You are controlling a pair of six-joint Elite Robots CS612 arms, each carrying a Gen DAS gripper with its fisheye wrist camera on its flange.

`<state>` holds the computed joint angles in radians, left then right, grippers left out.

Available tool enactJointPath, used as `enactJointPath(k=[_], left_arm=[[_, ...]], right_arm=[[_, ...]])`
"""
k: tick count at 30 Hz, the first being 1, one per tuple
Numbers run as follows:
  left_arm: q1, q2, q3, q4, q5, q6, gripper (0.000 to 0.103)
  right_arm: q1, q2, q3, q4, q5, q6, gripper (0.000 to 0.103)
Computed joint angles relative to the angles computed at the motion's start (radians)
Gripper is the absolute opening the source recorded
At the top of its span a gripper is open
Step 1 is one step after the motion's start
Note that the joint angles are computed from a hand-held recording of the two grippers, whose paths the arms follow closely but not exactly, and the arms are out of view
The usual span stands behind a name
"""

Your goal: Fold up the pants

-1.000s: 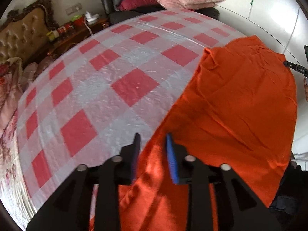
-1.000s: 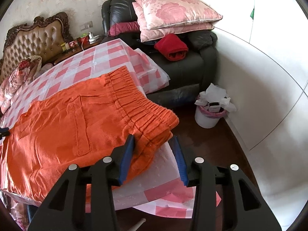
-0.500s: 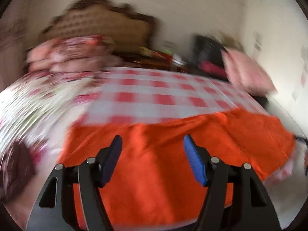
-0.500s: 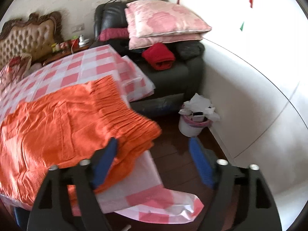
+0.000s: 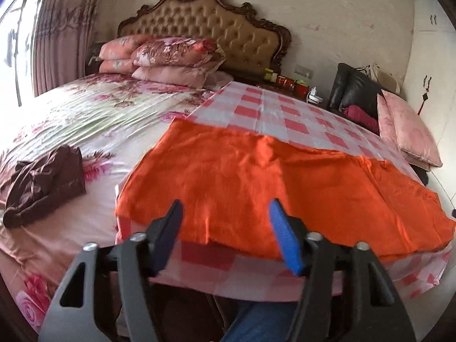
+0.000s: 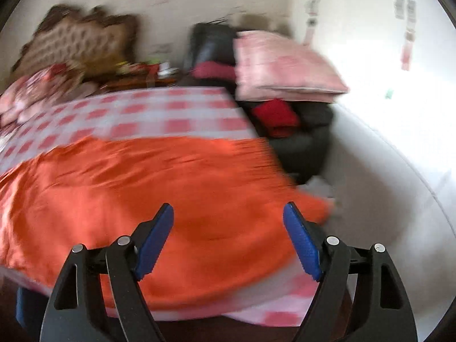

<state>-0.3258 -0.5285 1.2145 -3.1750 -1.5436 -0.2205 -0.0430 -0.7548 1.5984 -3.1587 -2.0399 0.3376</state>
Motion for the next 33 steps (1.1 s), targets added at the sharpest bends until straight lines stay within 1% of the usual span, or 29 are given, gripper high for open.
enactJointPath(k=[1,2,3,5,6,8,9,10,12,14,15,17,18,20,21,22,24,27,29,31,32,33], left_arm=[[0.001,0.002,-0.001,0.017,0.007,0.006,0.053],[0.002,0.002,0.0,0.039,0.019,0.009,0.045],[0.006,0.004,-0.004,0.069,0.038,-0.005,0.039],[0.017,0.004,-0.001,0.07,0.053,-0.049,0.038],[0.026,0.003,0.002,0.051,0.064,-0.075,0.038],[0.039,-0.001,0.012,0.035,0.082,-0.118,0.038],[0.057,-0.001,0.014,0.021,0.05,-0.175,0.037],[0.07,0.0,0.016,0.01,0.014,-0.214,0.037],[0.09,0.0,0.025,-0.01,-0.06,-0.262,0.037],[0.1,0.001,0.031,-0.026,-0.122,-0.274,0.037],[0.101,0.002,0.037,-0.037,-0.148,-0.274,0.037],[0.096,0.005,0.034,-0.037,-0.161,-0.259,0.037],[0.095,0.009,0.03,-0.03,-0.181,-0.254,0.037],[0.091,0.017,0.013,-0.014,-0.198,-0.256,0.036],[0.089,0.019,0.01,-0.015,-0.199,-0.248,0.026],[0.086,0.022,0.005,-0.013,-0.189,-0.242,0.022],[0.084,0.021,-0.001,-0.007,-0.169,-0.23,0.009],[0.084,0.022,-0.018,0.025,-0.143,-0.208,0.005],[0.086,0.028,-0.035,0.048,-0.147,-0.206,0.005],[0.088,0.027,-0.034,0.05,-0.163,-0.23,0.006],[0.091,0.027,-0.031,0.047,-0.174,-0.251,0.014],[0.096,0.027,-0.027,0.037,-0.192,-0.284,0.024]], right_arm=[[0.008,0.017,-0.029,0.021,0.049,-0.016,0.077],[0.016,0.03,-0.051,0.039,0.062,-0.027,0.077],[0.027,0.045,-0.075,0.062,0.063,-0.044,0.077],[0.044,0.066,-0.106,0.088,0.048,-0.072,0.077],[0.051,0.074,-0.118,0.103,0.042,-0.078,0.077],[0.056,0.083,-0.129,0.12,0.052,-0.077,0.081],[0.058,0.089,-0.132,0.117,0.05,-0.076,0.082],[0.06,0.094,-0.132,0.103,0.038,-0.072,0.085],[0.057,0.091,-0.123,0.095,0.051,-0.061,0.085],[0.047,0.087,-0.115,0.092,0.091,-0.031,0.087],[0.047,0.09,-0.117,0.09,0.097,-0.025,0.087],[0.046,0.092,-0.114,0.074,0.101,-0.028,0.087],[0.046,0.093,-0.113,0.069,0.101,-0.029,0.087],[0.046,0.092,-0.111,0.068,0.109,-0.024,0.087],[0.044,0.091,-0.109,0.067,0.119,-0.02,0.087],[0.043,0.092,-0.11,0.067,0.123,-0.017,0.087],[0.043,0.093,-0.112,0.066,0.121,-0.015,0.087],[0.046,0.094,-0.116,0.074,0.112,-0.003,0.087],[0.047,0.094,-0.117,0.078,0.105,-0.001,0.088],[0.047,0.093,-0.116,0.079,0.107,-0.006,0.088],[0.045,0.093,-0.115,0.077,0.112,-0.005,0.088],[0.044,0.093,-0.114,0.075,0.115,-0.003,0.088]])
